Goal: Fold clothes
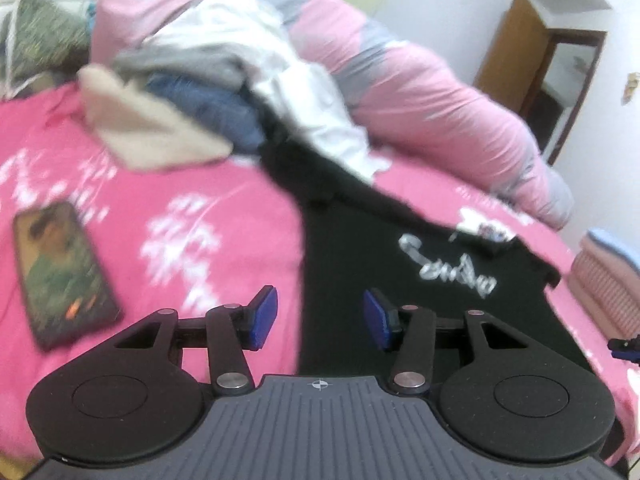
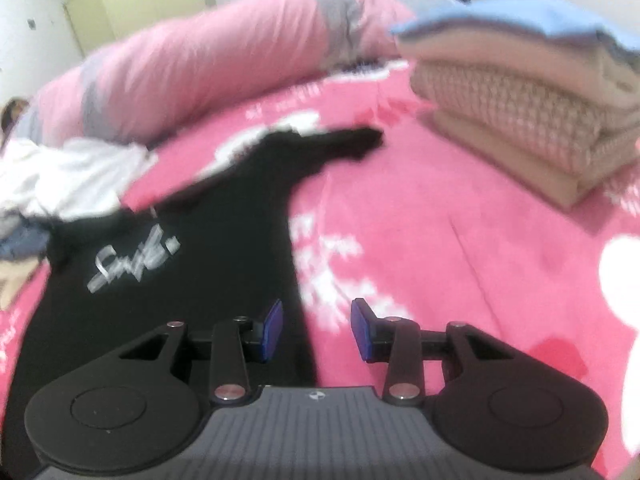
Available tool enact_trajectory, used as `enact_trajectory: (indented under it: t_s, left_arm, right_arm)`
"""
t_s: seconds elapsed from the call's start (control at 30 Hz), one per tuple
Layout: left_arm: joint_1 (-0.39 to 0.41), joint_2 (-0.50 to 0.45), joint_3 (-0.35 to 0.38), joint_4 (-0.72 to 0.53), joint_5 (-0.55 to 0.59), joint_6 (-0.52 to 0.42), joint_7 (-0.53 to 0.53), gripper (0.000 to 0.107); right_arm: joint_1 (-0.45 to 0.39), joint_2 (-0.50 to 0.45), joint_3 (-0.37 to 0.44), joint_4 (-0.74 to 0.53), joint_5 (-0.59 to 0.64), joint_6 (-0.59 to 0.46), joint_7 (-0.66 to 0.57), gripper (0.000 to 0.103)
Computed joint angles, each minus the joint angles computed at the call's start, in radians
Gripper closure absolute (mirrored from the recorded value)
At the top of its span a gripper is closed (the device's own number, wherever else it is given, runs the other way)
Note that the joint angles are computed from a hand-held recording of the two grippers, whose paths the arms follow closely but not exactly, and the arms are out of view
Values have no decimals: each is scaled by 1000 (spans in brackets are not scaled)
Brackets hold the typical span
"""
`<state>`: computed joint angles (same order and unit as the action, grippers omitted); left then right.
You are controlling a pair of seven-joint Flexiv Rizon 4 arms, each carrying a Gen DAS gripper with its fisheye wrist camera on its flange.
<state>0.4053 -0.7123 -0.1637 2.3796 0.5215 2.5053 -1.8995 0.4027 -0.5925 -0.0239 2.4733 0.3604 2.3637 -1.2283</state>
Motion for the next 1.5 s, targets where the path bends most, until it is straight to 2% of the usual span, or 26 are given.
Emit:
enact_trajectory:
  t_s: [0.1,0.2,0.3,0.33,0.43,0.5,0.6,0.67,0.7,0.83,0.93,1.0,1.03,1.13,1.17,1.33,1.5]
  left_arm:
    - [10,15,-59,-64,20,-85,-22,58]
    - [-7,-8,-100,-156,17,-166,-15,58]
    - [-36,-56,-117,-251,-8,-232,29,58]
    - [-36,-77,-128,-282,-10,-254,44,58]
    - [-21,-136,-169,-360,-14,-316,93,58]
    - [-16,-173,-187,-393,-37,-333,119,58]
    - [2,-229,-223,-441,-66,-351,144,58]
    - [7,-259,-242,-472,-86,-364,159,58]
    - [6,-274,-249,-490,-95,-373,169,58]
    - [-19,-315,-249,-553,-137,-398,223,58]
    - [-1,-350,-278,-580,-139,-410,250,58]
    - [28,-377,-314,-590,-131,-424,261,58]
    - [45,-388,-332,-591,-125,-428,266,58]
    - [82,-409,-374,-585,-115,-428,278,58]
    - [83,-412,-376,-584,-118,-425,283,58]
    - [59,-408,-355,-583,-142,-404,293,58]
    - [23,-395,-314,-586,-166,-384,290,59]
  right_arm:
    - [-13,26,18,-32,-69,10,-22,63]
    - [-46,37,42,-106,-178,-41,-31,63]
    - [-122,12,96,-227,-346,-122,-1,61]
    - [-171,-6,150,-287,-389,-169,-16,59]
    - [-355,-131,380,-527,-514,-360,-81,52]
    - [-423,-238,485,-690,-584,-496,-83,52]
    - [-478,-422,604,-934,-750,-695,10,52]
    - [-504,-561,683,-1097,-947,-823,153,51]
    - [-506,-625,729,-1178,-1000,-889,173,51]
    - [-428,-731,746,-1395,-965,-1050,102,45]
    - [-426,-760,787,-1430,-940,-1081,4,45]
    - [-436,-755,808,-1411,-933,-1078,-73,51]
    - [-430,-743,789,-1395,-935,-1064,-91,58]
    - [-378,-692,665,-1360,-947,-1020,-89,89]
    - [-359,-679,628,-1355,-948,-1007,-85,92]
    - [-220,-605,340,-1306,-941,-795,-25,97]
    - [-106,-657,165,-1433,-918,-777,-60,97]
